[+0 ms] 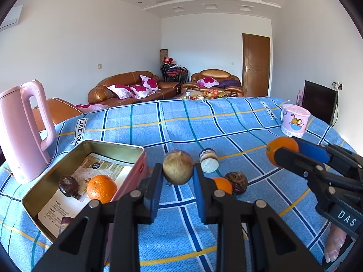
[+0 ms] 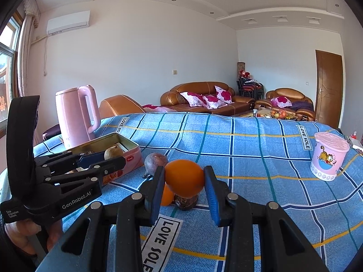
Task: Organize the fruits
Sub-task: 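Carry the kiwi with the left tool while the right tool carries the orange to the tin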
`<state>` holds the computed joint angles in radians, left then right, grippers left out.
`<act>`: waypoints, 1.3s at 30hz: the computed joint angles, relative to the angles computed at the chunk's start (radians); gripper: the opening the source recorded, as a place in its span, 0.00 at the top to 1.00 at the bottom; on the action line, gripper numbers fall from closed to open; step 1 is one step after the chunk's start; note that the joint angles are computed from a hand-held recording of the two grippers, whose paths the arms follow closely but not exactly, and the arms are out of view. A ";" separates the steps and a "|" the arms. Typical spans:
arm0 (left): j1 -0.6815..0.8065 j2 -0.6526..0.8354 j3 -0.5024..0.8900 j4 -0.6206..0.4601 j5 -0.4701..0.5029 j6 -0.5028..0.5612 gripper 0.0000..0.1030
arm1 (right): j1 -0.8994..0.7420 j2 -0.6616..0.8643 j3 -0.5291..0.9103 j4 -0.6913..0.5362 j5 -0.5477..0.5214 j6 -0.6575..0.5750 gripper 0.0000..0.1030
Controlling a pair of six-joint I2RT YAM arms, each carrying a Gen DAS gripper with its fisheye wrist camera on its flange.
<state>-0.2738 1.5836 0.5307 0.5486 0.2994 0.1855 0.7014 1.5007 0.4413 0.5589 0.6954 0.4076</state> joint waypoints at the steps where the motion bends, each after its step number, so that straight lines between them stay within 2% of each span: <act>1: 0.001 -0.002 -0.006 0.009 0.001 0.000 0.73 | 0.006 0.002 0.000 0.006 0.008 -0.002 0.64; 8: -0.010 -0.026 -0.049 0.067 -0.014 0.015 0.73 | 0.026 0.001 -0.022 0.064 0.035 -0.030 0.64; 20: -0.002 -0.032 -0.058 0.089 -0.014 0.006 0.73 | 0.022 0.019 0.010 0.017 0.012 -0.038 0.64; 31: 0.096 -0.023 0.003 -0.027 -0.007 0.011 0.73 | 0.008 0.106 0.141 -0.070 -0.052 -0.078 0.64; 39: 0.234 -0.002 0.090 -0.110 0.037 0.014 0.73 | -0.003 0.192 0.308 -0.132 -0.164 -0.113 0.64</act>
